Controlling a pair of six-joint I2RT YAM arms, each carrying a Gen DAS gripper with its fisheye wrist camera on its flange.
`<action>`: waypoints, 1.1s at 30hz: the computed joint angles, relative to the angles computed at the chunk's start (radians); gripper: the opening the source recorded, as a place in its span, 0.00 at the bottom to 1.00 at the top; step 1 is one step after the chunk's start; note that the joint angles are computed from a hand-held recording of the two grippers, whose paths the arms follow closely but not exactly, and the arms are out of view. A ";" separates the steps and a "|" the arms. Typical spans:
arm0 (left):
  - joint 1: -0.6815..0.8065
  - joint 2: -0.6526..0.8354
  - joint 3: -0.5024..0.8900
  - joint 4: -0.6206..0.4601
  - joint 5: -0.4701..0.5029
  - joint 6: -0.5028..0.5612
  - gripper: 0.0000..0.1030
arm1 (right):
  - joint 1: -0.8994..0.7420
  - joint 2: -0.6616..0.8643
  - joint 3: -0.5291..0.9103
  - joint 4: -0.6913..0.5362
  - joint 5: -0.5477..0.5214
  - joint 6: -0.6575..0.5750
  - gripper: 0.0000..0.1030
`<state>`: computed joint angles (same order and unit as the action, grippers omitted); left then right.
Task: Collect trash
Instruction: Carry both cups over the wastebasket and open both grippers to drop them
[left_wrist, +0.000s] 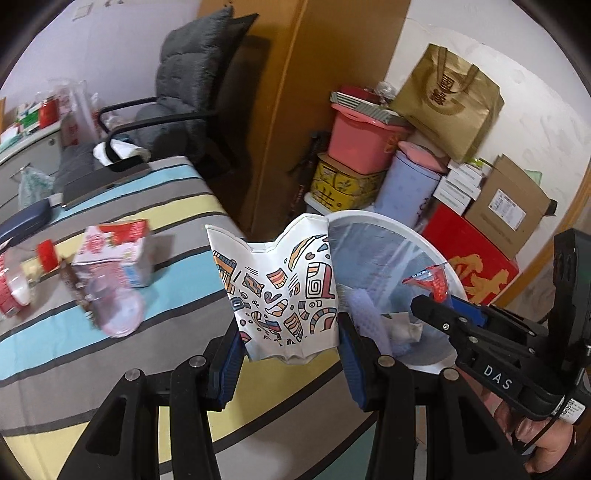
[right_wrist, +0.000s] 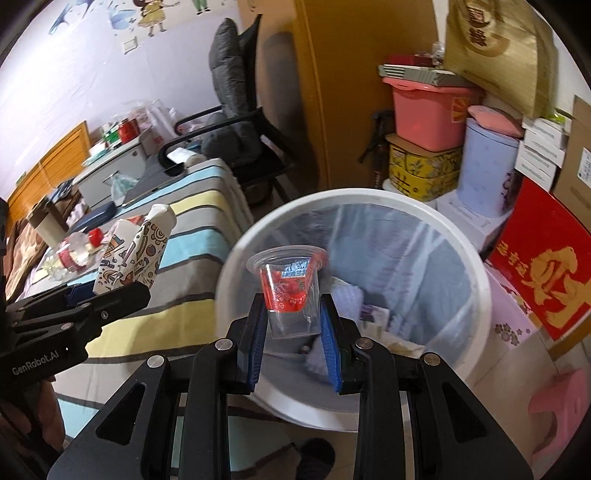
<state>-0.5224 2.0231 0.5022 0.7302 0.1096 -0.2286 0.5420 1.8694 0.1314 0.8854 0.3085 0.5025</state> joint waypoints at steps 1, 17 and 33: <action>-0.008 0.007 0.011 -0.006 -0.004 0.001 0.46 | -0.020 0.004 -0.009 0.015 -0.009 -0.010 0.30; -0.102 0.147 0.250 -0.143 0.046 0.022 0.48 | -0.244 0.129 -0.036 0.169 -0.122 -0.096 0.30; -0.079 0.104 0.165 -0.058 0.036 -0.015 0.57 | -0.255 0.145 -0.057 0.229 -0.126 -0.079 0.54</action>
